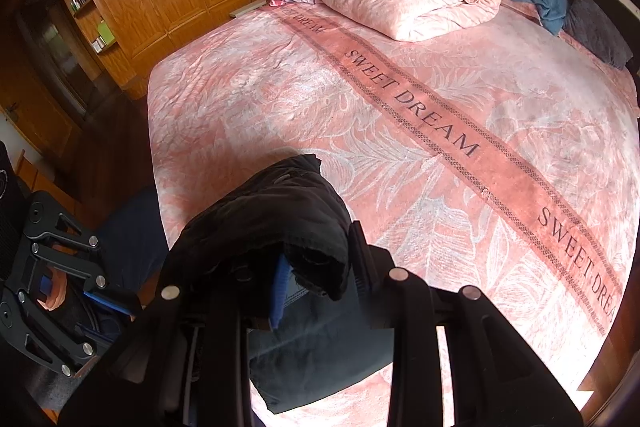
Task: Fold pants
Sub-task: 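Lower the hanging pants and fold them over onto the bed with both tools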
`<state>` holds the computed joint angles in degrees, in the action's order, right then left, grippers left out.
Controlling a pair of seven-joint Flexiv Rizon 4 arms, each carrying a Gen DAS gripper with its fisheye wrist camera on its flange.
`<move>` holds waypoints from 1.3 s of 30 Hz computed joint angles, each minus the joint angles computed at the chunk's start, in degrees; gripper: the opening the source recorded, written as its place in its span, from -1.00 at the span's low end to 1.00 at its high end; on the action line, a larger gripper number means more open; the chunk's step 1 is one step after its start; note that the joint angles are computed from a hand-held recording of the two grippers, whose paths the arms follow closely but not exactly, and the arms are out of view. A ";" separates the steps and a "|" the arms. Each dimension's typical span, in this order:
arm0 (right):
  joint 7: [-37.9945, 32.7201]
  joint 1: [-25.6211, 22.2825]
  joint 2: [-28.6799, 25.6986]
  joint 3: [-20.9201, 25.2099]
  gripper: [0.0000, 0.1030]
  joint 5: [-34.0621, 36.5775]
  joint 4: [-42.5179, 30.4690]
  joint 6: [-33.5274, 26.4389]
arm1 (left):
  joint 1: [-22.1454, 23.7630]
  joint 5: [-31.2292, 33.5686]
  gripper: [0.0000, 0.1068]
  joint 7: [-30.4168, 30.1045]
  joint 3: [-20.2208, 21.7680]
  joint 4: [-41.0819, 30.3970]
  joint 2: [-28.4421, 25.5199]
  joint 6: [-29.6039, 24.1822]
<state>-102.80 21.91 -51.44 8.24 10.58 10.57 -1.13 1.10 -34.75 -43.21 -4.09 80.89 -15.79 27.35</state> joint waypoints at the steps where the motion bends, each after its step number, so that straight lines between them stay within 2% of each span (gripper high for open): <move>1: -0.18 -0.25 0.93 0.01 -0.46 0.19 1.98 1.00 | -0.10 0.13 -0.63 0.05 -0.02 0.11 -0.04 0.07; 12: -0.82 -2.80 6.71 1.32 -0.46 0.89 15.27 7.58 | -1.12 2.20 -0.63 -0.29 -0.46 -0.55 -1.41 -0.58; 39: -1.35 -8.19 13.00 3.40 -0.46 3.97 32.74 16.77 | -3.57 6.98 -0.63 -1.88 -1.44 -2.57 -5.10 -2.45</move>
<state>-104.15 13.72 -38.45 11.63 14.56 43.31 15.64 -2.46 -27.77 -45.09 -5.52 78.32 -20.89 24.90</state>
